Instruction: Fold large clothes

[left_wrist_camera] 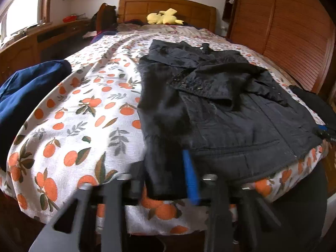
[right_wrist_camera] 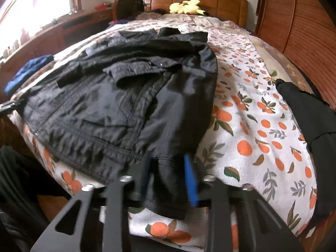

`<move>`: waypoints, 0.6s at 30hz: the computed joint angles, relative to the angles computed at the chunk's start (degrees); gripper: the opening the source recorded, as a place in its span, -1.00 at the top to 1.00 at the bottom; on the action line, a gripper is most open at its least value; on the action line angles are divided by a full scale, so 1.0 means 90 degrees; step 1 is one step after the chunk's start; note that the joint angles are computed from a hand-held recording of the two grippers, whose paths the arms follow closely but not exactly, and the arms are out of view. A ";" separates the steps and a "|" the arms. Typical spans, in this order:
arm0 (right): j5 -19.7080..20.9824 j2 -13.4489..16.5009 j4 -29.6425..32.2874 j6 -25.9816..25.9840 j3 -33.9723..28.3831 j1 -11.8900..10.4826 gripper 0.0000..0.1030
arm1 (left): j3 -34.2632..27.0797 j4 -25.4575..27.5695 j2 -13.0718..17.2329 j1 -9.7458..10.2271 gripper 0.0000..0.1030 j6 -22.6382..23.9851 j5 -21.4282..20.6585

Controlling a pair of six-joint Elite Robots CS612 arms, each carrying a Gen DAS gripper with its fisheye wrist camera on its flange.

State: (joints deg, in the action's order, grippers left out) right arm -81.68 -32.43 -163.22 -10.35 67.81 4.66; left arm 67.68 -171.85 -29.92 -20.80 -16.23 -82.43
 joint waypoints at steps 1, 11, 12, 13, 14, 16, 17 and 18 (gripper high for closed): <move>0.0133 -0.0010 -0.0071 0.0052 0.0007 -0.0021 0.74 | -0.0001 0.0055 -0.0025 0.0003 0.85 0.0055 -0.0064; 0.0676 -0.0311 -0.1628 0.0742 -0.0009 -0.0108 0.91 | 0.0063 -0.0660 -0.0588 -0.0104 0.93 0.0241 0.0053; 0.0706 -0.0384 -0.1801 0.0805 0.0012 -0.0125 0.91 | 0.0061 -0.0799 -0.0673 -0.0134 0.93 0.0274 0.0145; 0.0742 -0.0471 -0.1988 0.0849 0.0050 -0.0148 0.91 | 0.0071 -0.0897 -0.0731 -0.0153 0.94 0.0300 0.0203; 0.0770 -0.0518 -0.2078 0.0868 0.0072 -0.0162 0.91 | 0.0076 -0.1012 -0.0803 -0.0173 0.94 0.0333 0.0261; 0.0826 -0.0707 -0.2406 0.0877 0.0219 -0.0198 0.92 | 0.0121 -0.1259 -0.0968 -0.0225 0.94 0.0399 0.0394; 0.0817 -0.0796 -0.2557 0.0866 0.0303 -0.0210 0.92 | 0.0145 -0.1366 -0.1038 -0.0244 0.94 0.0428 0.0448; 0.0841 -0.0901 -0.2729 0.0867 0.0408 -0.0229 0.92 | 0.0180 -0.1470 -0.1112 -0.0266 0.94 0.0462 0.0497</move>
State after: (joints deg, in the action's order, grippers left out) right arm -74.11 -40.54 -187.78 -2.54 71.48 2.59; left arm 69.29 -185.08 -39.93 -23.20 -12.07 -77.96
